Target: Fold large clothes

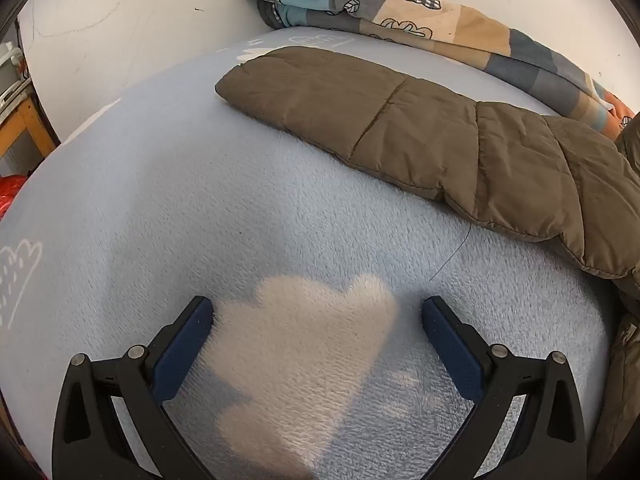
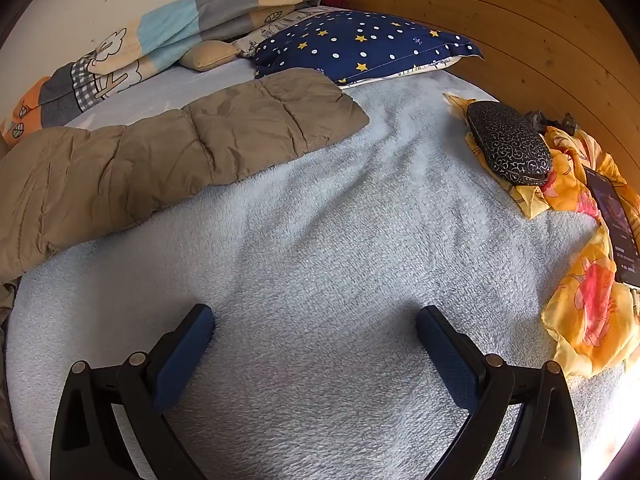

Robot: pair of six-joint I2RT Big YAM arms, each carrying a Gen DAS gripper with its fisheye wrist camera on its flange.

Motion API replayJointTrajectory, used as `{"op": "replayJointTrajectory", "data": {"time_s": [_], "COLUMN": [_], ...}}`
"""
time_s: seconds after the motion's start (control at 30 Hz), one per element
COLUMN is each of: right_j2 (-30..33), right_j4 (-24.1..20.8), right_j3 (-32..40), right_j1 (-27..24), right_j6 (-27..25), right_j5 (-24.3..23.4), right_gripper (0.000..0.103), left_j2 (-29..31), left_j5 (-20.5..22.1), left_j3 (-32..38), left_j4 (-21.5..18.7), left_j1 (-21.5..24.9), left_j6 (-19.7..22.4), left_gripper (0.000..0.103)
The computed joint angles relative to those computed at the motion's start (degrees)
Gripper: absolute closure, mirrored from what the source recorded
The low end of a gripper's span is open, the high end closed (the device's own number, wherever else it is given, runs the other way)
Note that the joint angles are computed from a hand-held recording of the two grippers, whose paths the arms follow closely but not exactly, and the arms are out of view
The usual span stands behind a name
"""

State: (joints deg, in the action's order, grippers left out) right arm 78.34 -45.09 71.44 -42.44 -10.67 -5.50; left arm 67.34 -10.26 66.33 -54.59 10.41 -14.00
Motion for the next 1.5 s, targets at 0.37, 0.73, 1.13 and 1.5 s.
{"op": "replayJointTrajectory", "data": {"time_s": [0.37,0.73,1.13,1.5], "right_j2": [0.1,0.7,-1.0,-22.0], "right_j4": [-0.1,-2.6,-11.8,-14.9], "right_j3": [0.2,1.6,3.8,5.3], "right_j1": [0.2,0.2,-1.2,-11.8], "right_j6": [0.1,0.4,2.5,3.9], "right_j5": [0.2,1.1,-1.7,-22.9], "right_gripper": [0.001,0.001,0.001,0.001], "left_j2": [-1.2,-4.4,-15.9,-20.8], "left_j5": [-0.2,-1.1,1.4,-12.6], "left_j3": [-0.5,2.2,12.6,26.4], "left_j4": [-0.9,-9.3,-14.3,-22.3], "left_j1": [0.0,2.9,2.1,-34.1], "left_j6": [0.9,3.9,3.3,-7.8], "left_gripper": [0.0,0.0,0.0,0.0]}}
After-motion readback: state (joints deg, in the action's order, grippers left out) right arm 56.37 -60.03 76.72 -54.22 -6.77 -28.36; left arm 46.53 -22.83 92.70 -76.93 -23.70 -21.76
